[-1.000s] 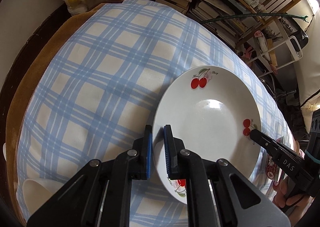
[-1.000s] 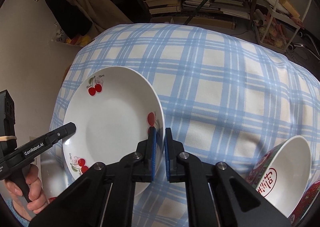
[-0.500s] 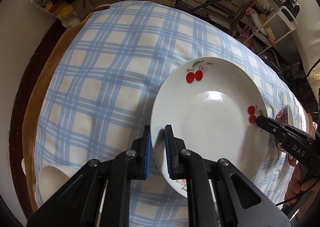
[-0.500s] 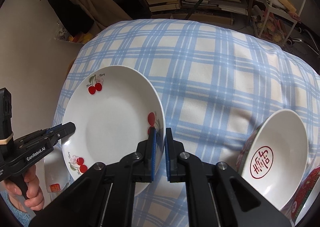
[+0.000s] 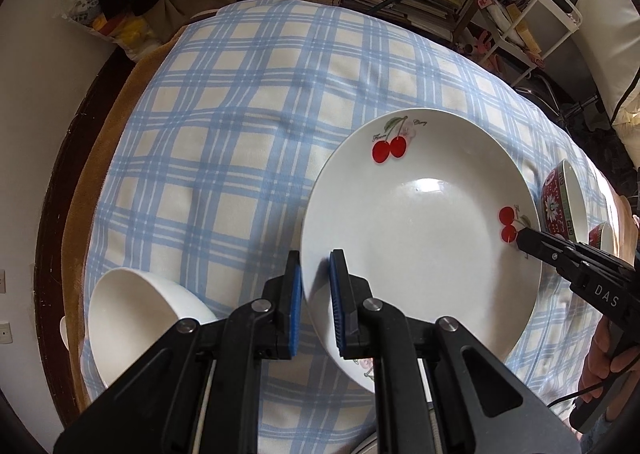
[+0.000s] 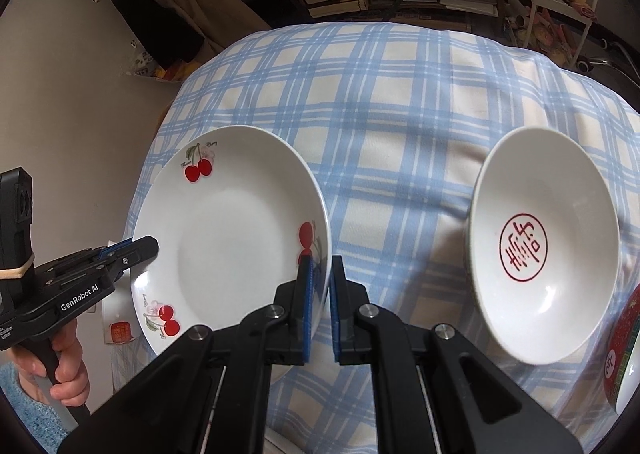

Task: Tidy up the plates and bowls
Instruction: 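Carry the held cherry plates with both tools across the table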

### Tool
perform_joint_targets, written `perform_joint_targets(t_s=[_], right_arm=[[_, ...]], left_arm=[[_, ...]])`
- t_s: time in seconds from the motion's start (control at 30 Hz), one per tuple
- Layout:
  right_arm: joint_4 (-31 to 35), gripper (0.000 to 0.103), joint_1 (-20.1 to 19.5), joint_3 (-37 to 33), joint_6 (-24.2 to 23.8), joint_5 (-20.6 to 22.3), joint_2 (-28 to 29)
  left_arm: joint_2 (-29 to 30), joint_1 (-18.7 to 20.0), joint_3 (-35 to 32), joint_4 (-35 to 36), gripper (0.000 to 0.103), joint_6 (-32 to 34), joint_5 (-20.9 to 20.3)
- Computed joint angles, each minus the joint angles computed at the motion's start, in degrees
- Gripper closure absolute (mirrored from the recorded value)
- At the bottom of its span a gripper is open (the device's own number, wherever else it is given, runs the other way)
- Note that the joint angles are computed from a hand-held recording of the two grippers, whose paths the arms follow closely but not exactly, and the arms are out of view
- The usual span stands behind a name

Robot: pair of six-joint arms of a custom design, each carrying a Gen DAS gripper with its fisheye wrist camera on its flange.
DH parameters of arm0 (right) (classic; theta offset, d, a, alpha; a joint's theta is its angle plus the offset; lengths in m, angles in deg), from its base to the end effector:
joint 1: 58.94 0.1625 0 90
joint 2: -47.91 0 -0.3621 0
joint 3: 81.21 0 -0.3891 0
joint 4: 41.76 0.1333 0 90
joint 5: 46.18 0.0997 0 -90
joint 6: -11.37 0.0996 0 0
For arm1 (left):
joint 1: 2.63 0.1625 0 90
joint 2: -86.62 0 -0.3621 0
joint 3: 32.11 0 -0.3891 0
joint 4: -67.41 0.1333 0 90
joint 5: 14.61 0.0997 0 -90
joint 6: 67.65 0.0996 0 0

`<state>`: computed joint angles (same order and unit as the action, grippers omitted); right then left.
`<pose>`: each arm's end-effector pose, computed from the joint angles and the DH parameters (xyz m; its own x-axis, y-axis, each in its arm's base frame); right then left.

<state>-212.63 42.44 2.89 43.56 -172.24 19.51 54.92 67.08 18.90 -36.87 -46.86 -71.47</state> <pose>0.2039 -0.6345 -0.0172 -0.8076 0.5454 0.2243 0.2974 0.7051 -0.6437 -0.0900 -0.7848 0.1323 -0.5961 0.6451 -0.4780 0.5958 0.7545 0.2753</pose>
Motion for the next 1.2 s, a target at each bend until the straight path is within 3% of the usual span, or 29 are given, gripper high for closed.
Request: perform_joint_targets(t_s=[0.43,0.8,1.2], right_arm=[[-2.2,0.094,4.2,6.8,1.4,-1.7,-3.9],[-3.1,0.094,6.3,12.3,4.8,-2.7,-5.0],[-6.4,0.095,9.4,17.0,7.4,-1.4,-3.8]], left_arm=[[-9.2,-0.5,12.0,-1.8,0.089,-0.8,-2.0],[-17.8,-1.3,25.2,-6.6,0.089,0.9,-0.5],[-25.1,-0.5,34.7,-9.0,0.089,-0.2,0.5]])
